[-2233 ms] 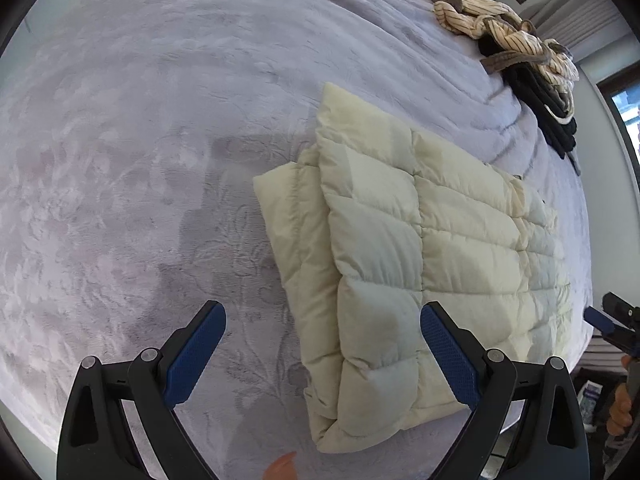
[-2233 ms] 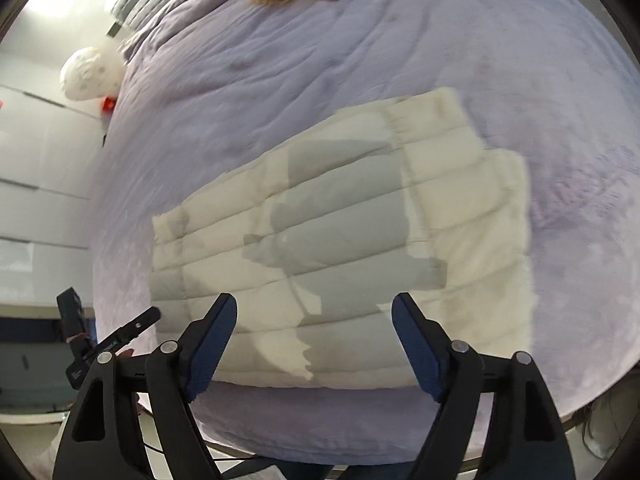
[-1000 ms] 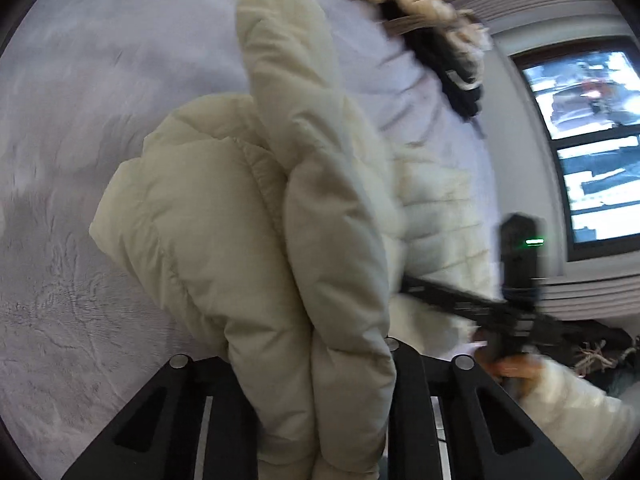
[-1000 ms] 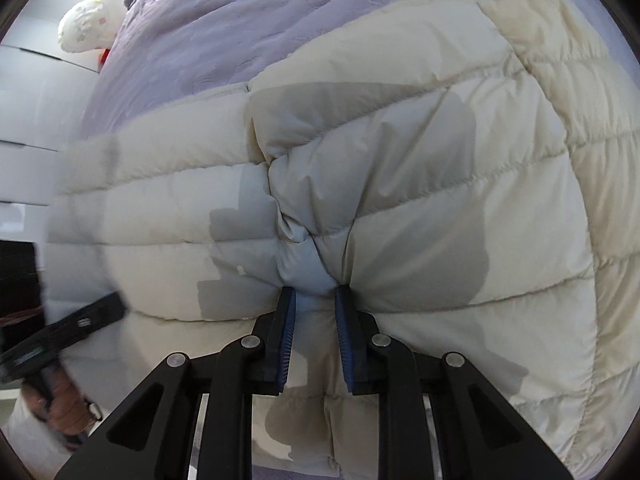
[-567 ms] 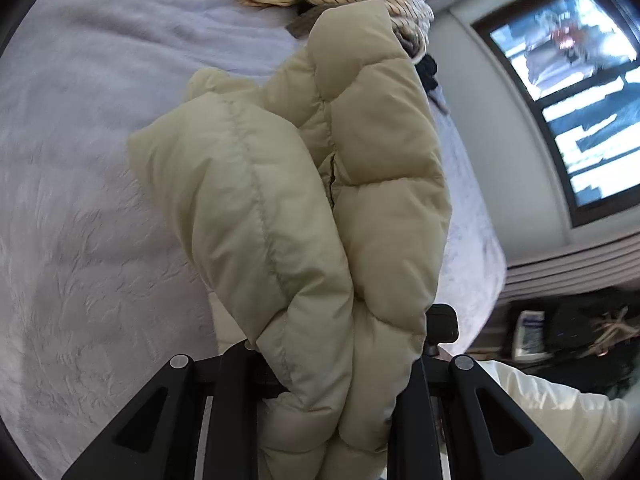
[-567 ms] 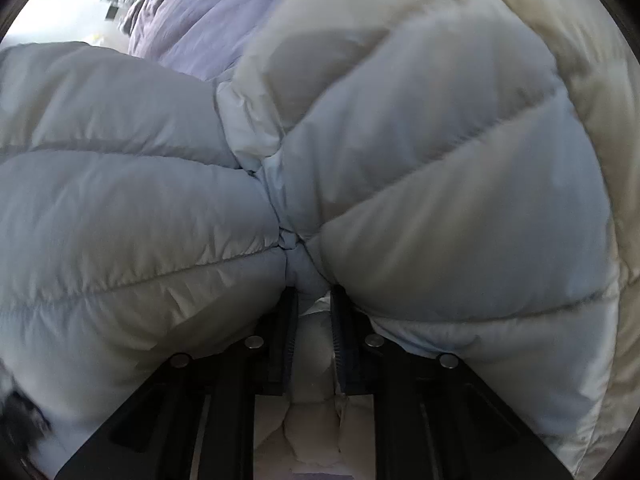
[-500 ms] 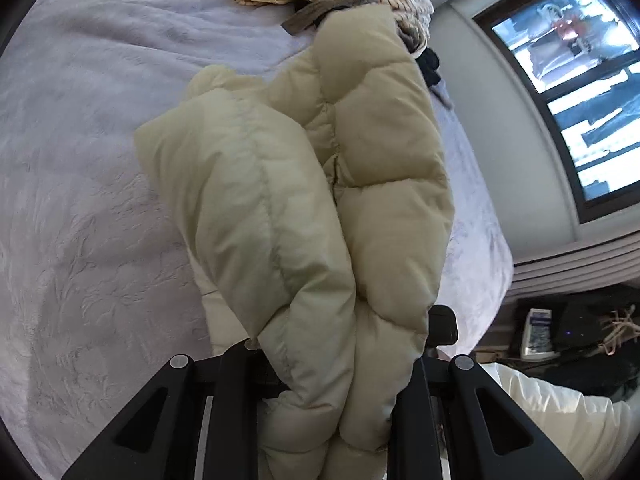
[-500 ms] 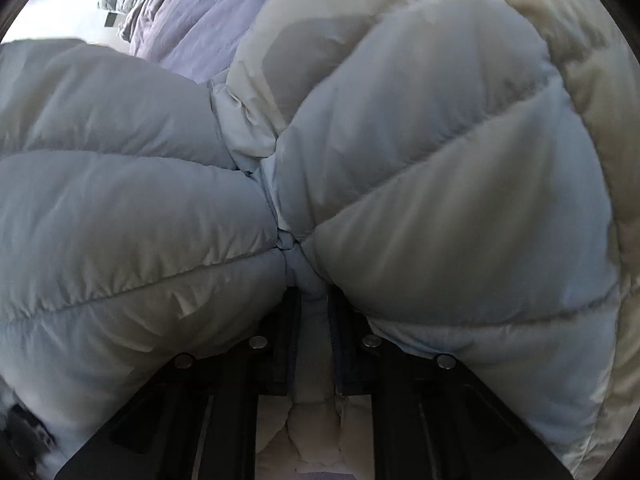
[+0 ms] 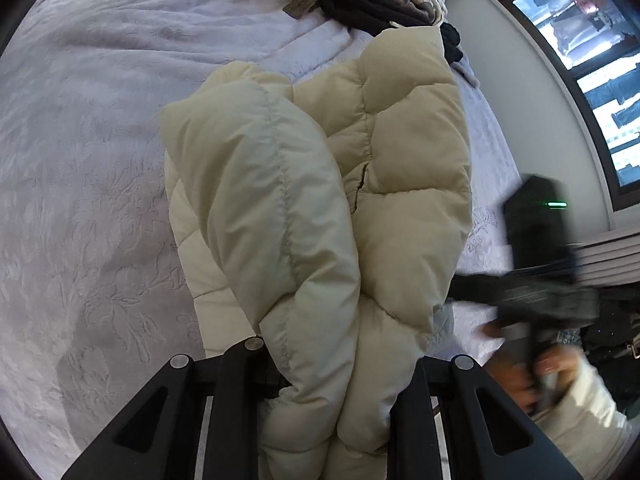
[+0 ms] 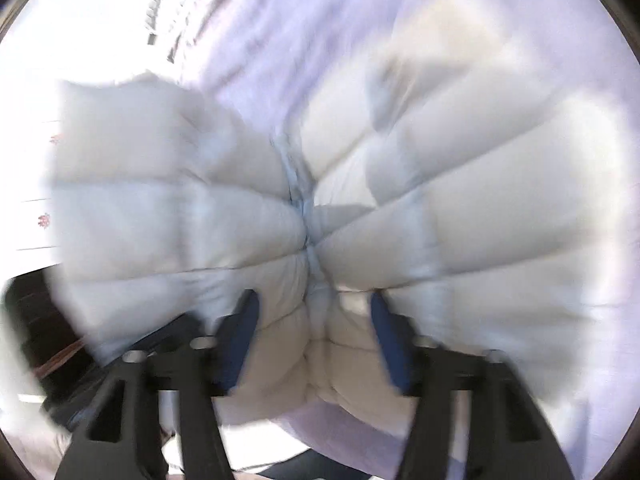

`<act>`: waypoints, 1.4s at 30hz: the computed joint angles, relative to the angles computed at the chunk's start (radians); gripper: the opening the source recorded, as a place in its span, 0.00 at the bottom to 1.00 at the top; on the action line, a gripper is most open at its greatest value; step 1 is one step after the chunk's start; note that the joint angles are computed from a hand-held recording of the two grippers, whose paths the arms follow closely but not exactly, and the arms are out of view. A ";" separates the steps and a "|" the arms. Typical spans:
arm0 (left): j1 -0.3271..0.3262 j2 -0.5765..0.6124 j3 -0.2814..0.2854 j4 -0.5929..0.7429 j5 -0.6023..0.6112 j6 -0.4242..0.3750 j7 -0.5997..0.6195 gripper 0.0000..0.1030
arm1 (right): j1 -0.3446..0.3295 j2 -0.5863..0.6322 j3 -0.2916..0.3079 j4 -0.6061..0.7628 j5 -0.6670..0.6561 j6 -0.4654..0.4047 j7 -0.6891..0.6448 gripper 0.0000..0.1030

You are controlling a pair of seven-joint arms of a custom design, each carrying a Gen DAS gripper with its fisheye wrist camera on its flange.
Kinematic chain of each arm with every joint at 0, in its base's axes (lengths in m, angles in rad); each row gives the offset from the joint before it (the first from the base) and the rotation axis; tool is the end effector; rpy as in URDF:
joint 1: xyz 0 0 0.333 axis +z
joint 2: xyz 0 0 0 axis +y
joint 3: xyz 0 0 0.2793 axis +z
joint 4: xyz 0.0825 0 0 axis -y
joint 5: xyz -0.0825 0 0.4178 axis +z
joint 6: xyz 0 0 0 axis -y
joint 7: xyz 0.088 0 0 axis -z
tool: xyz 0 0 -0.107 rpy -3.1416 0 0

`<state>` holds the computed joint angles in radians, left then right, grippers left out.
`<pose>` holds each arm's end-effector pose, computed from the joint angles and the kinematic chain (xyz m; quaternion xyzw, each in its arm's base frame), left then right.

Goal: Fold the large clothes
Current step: 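Lift the jacket bundle with the right tool while the left tool grasps its other end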

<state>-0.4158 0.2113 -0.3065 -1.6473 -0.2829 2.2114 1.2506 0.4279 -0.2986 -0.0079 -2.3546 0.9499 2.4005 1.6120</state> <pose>0.5147 -0.4470 0.4874 0.5940 -0.7690 0.2116 0.1050 0.4771 0.2195 0.4341 -0.5679 0.7229 0.2285 0.3205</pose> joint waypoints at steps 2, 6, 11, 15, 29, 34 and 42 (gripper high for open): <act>-0.004 0.013 0.000 0.018 0.010 -0.013 -0.006 0.22 | -0.041 -0.116 0.000 -0.076 -0.091 0.022 0.049 0.63; -0.026 0.074 0.002 0.104 0.057 -0.062 -0.030 0.22 | -0.126 -0.223 0.018 -0.152 -0.362 0.010 0.215 0.63; -0.079 0.197 0.001 0.276 0.124 -0.133 -0.058 0.23 | -0.050 -0.158 -0.094 -0.190 -0.300 0.006 0.131 0.10; -0.116 0.302 -0.007 0.407 0.137 -0.162 -0.005 0.27 | 0.006 -0.120 -0.144 -0.252 -0.079 0.071 -0.020 0.08; -0.107 0.422 -0.087 0.430 -0.113 0.004 0.370 0.75 | -0.086 -0.109 -0.150 -0.321 0.262 0.004 -0.366 0.04; -0.152 0.396 -0.052 0.402 -0.028 0.036 0.396 0.75 | -0.139 -0.122 -0.163 -0.348 0.330 -0.061 -0.431 0.04; -0.202 0.376 -0.025 0.383 0.089 0.063 0.381 0.75 | -0.259 -0.368 -0.187 -0.471 0.173 -0.066 -0.320 0.82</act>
<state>-0.6178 0.5868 -0.3312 -1.2646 -0.1936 2.2747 1.6320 0.1688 -0.6668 -0.1947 -2.8256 1.1234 2.3344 1.2918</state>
